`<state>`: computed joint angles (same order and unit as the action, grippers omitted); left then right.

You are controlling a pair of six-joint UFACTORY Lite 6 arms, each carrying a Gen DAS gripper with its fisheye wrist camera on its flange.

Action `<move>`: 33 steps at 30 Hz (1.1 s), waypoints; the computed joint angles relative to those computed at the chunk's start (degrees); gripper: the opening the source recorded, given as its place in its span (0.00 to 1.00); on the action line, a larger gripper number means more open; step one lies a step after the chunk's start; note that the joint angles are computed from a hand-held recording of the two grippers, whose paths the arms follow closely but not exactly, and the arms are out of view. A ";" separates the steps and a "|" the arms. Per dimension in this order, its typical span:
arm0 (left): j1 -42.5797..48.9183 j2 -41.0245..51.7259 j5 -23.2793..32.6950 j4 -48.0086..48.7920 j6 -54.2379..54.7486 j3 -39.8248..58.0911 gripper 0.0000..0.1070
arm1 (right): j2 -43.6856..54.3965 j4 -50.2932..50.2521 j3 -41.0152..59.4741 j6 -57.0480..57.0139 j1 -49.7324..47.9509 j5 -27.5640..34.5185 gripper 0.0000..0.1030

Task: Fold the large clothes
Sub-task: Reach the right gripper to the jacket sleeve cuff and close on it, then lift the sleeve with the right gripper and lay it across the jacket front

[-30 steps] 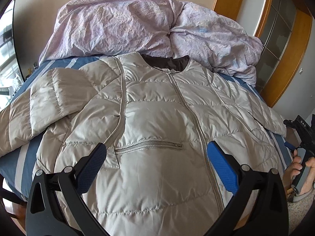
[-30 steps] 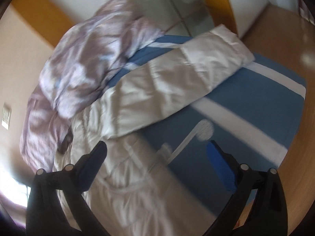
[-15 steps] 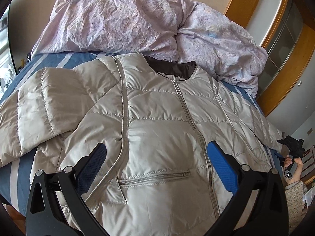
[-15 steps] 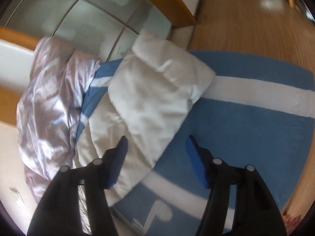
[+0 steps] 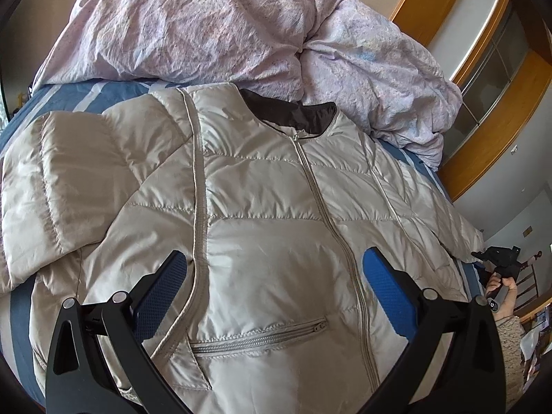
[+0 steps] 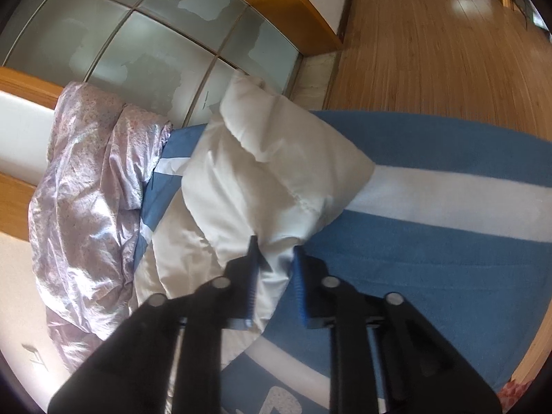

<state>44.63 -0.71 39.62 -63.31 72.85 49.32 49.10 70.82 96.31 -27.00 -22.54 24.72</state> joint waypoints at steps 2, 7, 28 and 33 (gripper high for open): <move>0.38 -0.09 -0.53 -1.70 1.69 -0.31 0.95 | -1.36 -1.95 -0.76 0.50 1.10 -2.40 0.10; 2.84 4.57 3.68 -2.38 1.40 3.27 0.95 | -4.96 -30.13 0.56 24.59 6.80 -10.29 0.07; 8.46 12.12 10.70 -5.83 3.02 10.55 0.95 | -25.11 -129.37 -3.40 97.74 44.75 -17.37 0.06; 9.45 13.96 12.23 -5.66 1.78 11.79 0.95 | -22.22 -100.69 1.04 67.82 51.79 -16.10 0.06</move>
<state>54.07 13.25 51.86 -68.98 74.62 61.11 26.88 -29.87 97.35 40.82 29.25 8.61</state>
